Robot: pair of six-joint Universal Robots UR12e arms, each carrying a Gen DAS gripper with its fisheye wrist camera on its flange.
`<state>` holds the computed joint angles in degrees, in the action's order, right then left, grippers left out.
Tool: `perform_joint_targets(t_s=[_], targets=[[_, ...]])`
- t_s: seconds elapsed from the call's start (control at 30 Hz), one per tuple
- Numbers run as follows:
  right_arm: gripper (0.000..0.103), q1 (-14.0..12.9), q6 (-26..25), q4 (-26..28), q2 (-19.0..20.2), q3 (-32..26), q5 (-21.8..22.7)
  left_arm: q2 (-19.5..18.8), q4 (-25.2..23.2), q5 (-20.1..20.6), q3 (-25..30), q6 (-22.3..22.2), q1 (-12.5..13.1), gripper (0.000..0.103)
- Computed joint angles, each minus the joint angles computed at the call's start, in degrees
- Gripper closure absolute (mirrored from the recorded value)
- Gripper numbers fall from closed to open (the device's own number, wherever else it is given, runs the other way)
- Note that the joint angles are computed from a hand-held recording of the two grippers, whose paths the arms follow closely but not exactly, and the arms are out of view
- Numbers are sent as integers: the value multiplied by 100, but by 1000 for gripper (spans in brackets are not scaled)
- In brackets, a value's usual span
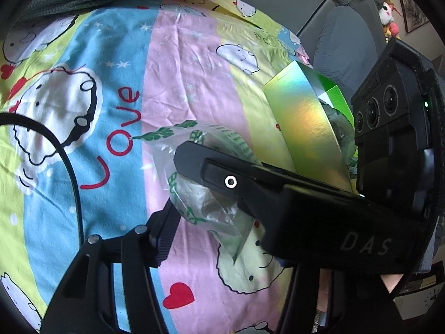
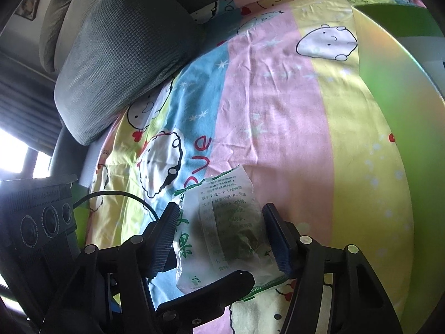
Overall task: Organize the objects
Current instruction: 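Lift the white printed bag with the right tool toward the box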
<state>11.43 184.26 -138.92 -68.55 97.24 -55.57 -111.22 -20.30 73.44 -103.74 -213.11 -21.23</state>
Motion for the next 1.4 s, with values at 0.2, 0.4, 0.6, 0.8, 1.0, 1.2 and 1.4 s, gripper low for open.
perform_joint_targets(t_s=[0.2, 0.4, 0.6, 0.8, 1.0, 1.2, 1.4], targets=[[40, -14, -9, -372, -117, 103, -8, 75, 273, 252, -25, 106, -88, 48], [40, -41, 113, -999, -295, 265, -5, 174, 720, 658, -50, 285, -229, 48], [40, -61, 128, -1568, -510, 431, -119, 210, 1081, 806, -28, 454, -330, 48], [40, -116, 158, -1961, -692, 589, -165, 233, 1246, 1010, 16, 598, -442, 48], [40, -148, 180, -2161, -748, 650, -117, 244, 1320, 1257, 41, 608, -529, 48], [40, -159, 180, -2326, -804, 703, -102, 250, 1424, 1283, 36, 667, -546, 48], [40, -158, 141, -2374, -849, 735, -104, 276, 1496, 1343, 3, 659, -578, 48]])
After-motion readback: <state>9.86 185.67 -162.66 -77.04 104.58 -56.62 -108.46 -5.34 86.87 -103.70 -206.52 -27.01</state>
